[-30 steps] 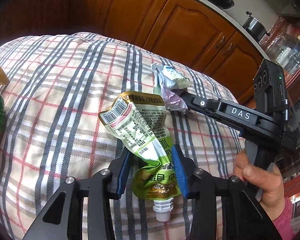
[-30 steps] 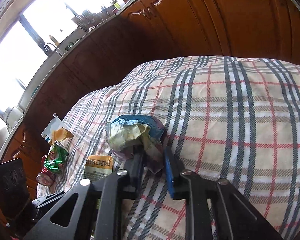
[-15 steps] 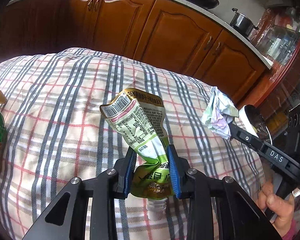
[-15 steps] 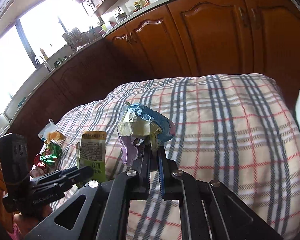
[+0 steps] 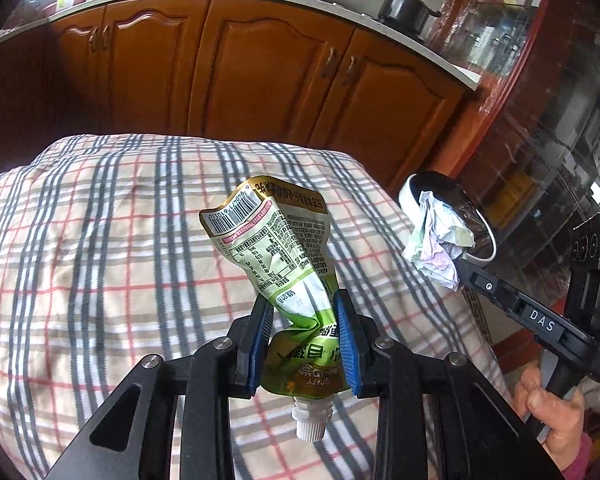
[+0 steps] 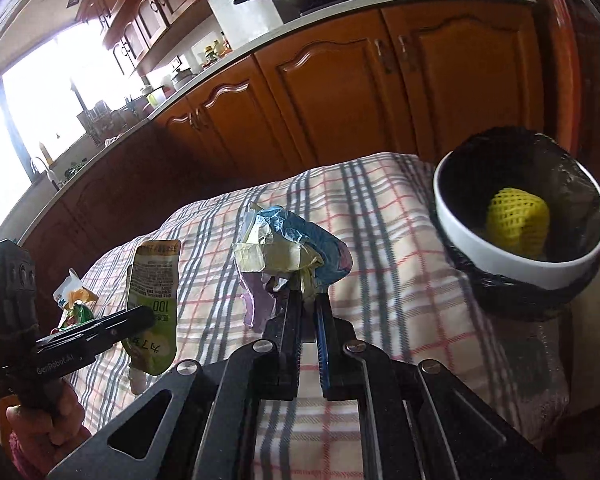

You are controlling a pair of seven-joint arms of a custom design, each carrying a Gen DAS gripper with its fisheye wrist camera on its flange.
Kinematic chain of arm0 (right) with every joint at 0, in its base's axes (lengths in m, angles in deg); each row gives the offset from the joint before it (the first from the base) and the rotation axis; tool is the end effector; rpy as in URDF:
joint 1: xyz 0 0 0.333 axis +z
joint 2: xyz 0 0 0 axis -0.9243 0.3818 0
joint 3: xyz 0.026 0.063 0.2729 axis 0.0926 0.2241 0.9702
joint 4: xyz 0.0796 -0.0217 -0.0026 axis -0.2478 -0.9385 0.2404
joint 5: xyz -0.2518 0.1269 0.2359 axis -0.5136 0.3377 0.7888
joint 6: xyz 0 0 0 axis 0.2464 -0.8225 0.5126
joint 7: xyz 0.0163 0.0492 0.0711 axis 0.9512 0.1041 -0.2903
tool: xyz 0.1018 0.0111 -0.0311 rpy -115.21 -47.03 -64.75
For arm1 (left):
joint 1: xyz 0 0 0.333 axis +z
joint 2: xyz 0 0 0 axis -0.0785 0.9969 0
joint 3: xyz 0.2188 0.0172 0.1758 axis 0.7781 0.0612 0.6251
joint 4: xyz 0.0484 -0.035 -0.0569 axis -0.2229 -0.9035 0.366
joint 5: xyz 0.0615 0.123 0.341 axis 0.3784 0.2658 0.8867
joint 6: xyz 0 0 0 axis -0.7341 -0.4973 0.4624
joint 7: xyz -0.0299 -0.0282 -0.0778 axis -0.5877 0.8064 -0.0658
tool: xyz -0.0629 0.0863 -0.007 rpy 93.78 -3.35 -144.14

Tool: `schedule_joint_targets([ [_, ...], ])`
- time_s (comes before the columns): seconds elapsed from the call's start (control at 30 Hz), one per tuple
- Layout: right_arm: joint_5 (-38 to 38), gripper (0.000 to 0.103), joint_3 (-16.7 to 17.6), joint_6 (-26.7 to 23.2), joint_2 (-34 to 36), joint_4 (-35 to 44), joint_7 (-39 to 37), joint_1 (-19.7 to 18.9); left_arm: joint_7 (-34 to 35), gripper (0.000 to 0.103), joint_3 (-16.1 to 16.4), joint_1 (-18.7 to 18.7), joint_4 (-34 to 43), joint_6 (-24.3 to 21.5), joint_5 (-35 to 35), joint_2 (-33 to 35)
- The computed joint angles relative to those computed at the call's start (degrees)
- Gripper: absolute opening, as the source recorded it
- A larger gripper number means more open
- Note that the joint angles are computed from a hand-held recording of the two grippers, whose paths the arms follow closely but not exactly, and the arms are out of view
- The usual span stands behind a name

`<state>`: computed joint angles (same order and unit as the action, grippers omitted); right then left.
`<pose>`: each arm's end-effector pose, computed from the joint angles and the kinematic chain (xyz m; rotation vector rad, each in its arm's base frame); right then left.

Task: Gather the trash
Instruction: 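Carry green pouch and crumpled paper to the bin and release inside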

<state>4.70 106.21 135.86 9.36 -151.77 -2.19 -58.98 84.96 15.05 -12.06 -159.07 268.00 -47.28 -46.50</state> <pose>0.5578 0.2606 0.3324 -1.7541 1.5431 -0.2078 0.5017 -0.0894 0.3501 -1.9553 1.7633 -1.0401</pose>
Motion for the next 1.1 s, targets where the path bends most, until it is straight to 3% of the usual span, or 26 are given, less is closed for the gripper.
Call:
schedule_joint_targets([
  [0.43,4.53,0.006,5.96,4.29,-6.77,-8.66,-1.50,-10.44,-21.01,0.030,-2.54,0.37,6.73,-2.86,28.58,7.27],
  [0.57,4.37,0.006,6.15,4.75,-7.88,-9.91,-0.91,-12.15,-25.50,0.030,-3.29,0.73,10.17,-3.29,35.27,10.61],
  [0.7,3.76,0.006,4.75,4.41,-8.69,-10.48,-0.01,-12.64,-30.51,0.030,-3.27,0.63,13.73,-4.40,42.32,13.44],
  [1.1,-0.15,0.006,-7.99,1.51,-8.17,-7.96,4.33,-4.92,-44.10,0.030,-1.27,-1.24,30.13,-10.57,60.98,24.47],
])
